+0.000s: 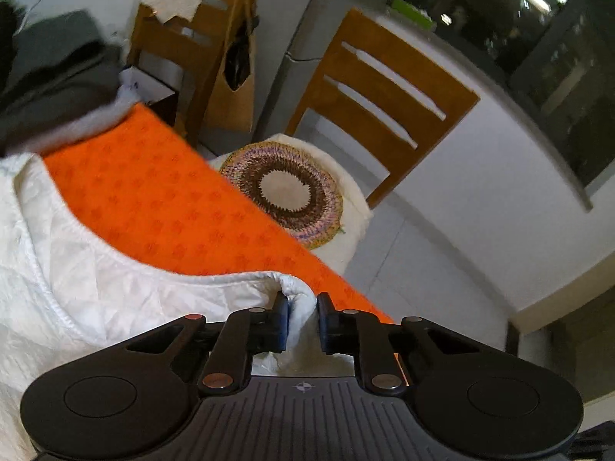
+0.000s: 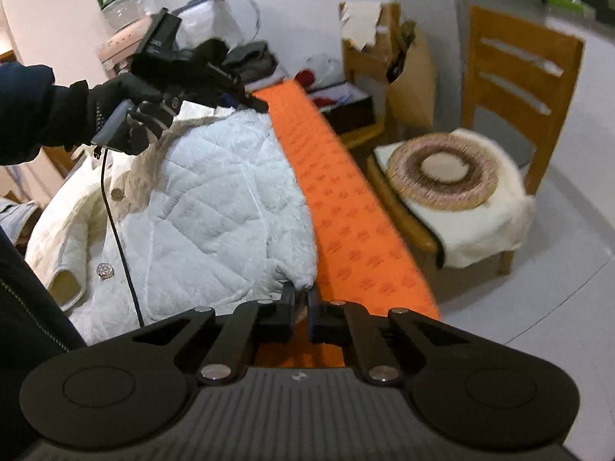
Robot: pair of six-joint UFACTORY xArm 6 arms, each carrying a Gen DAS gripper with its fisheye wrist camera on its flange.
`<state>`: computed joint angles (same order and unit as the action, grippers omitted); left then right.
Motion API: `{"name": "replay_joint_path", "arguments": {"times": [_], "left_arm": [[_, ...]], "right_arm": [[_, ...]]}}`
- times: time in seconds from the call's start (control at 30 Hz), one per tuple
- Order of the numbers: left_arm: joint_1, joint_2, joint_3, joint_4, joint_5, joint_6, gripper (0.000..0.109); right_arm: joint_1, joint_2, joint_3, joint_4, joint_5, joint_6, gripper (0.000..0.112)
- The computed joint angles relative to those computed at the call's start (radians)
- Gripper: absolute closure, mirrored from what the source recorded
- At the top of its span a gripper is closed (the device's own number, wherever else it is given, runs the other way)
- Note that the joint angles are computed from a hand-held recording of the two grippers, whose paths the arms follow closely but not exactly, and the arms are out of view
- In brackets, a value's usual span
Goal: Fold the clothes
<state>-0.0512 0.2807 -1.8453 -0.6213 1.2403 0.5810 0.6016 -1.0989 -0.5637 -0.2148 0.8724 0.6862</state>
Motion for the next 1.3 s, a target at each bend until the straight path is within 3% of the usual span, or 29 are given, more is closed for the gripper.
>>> {"name": "replay_joint_path", "arguments": {"times": [0.2,0.37,0.43,0.5,0.8,1.03,1.3], "left_arm": [[-0.088,0.067,-0.082,0.033,-0.067,-0.063,0.09],[-0.164,0.104,-0.111,0.139,-0.133,-0.099,0.077],[-0.184,0.096,-0.094,0.196,-0.182,-0.109,0.041],[-0.183,0.082,-0.084,0.231,-0.209,-0.136,0.037],[-0.061,-0.146,0.141,0.178,-0.285,-0.081,0.037],[0.079,-0.405,0.375,0.137,-0.304,-0.006,0.037],[0.311,-0.66,0.554,0.087,-0.206,0.067,0.036]], "right_arm": [[-0.001,-0.036,-0.014,-0.092,0.066,0.063,0.106],[-0.06,-0.061,-0.004,-0.047,0.109,0.009,0.105],[-0.067,-0.064,-0.008,-0.027,0.135,-0.01,0.102],[-0.07,-0.058,-0.022,-0.014,0.161,-0.021,0.099],[-0.008,-0.036,-0.137,-0.118,0.256,0.044,0.087],[-0.029,0.06,-0.189,-0.034,0.15,-0.087,0.085],[0.035,0.215,-0.266,0.067,0.045,-0.179,0.083]]}}
